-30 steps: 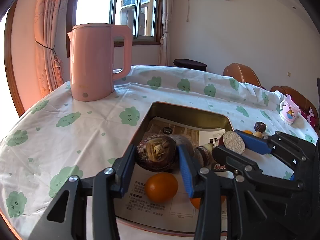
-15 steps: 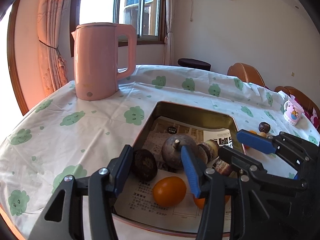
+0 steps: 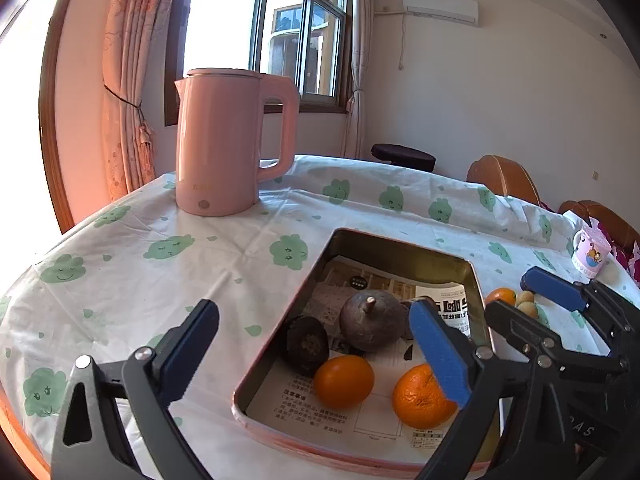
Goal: Organize fruits
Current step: 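Grasp a small orange with the right tool while the left tool moves to the tan fruits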
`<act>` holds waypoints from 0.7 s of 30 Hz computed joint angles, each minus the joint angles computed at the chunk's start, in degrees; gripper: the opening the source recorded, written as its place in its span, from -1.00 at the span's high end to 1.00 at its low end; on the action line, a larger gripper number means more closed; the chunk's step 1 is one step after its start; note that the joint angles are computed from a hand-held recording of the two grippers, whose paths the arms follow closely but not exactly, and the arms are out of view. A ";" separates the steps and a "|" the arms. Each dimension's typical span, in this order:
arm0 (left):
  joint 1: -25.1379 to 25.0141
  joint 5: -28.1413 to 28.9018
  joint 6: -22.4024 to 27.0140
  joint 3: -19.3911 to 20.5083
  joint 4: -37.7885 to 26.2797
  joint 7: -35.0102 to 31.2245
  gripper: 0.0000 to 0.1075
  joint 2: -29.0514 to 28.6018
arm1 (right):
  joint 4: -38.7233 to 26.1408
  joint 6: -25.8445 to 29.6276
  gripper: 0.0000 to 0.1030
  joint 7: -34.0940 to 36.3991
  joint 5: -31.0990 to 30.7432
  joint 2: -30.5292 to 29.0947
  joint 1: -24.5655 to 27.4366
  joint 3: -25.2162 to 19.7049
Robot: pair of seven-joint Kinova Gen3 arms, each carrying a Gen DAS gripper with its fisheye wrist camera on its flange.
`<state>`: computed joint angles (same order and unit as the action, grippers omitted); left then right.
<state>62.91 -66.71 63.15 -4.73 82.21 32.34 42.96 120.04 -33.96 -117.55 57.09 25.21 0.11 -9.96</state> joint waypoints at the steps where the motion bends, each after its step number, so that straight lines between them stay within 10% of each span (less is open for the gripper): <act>1: 0.13 -0.19 -0.01 -0.05 -0.07 0.11 -0.83 0.01 | 0.32 -0.13 -0.23 1.17 -0.93 -0.17 0.06 0.62; 12: 0.69 -1.01 -0.10 -0.21 -3.35 -1.38 -0.83 1.67 | -4.81 6.90 -0.23 -3.11 0.83 1.43 6.92 -0.30; 21: 0.82 -0.52 0.20 -1.56 -6.10 -4.96 -0.86 2.16 | -11.42 22.69 -0.15 -3.34 4.85 3.74 0.10 -3.60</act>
<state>63.74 -67.23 63.36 -6.29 76.11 27.38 45.12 108.62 -11.27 -120.90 61.94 28.95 0.21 -13.56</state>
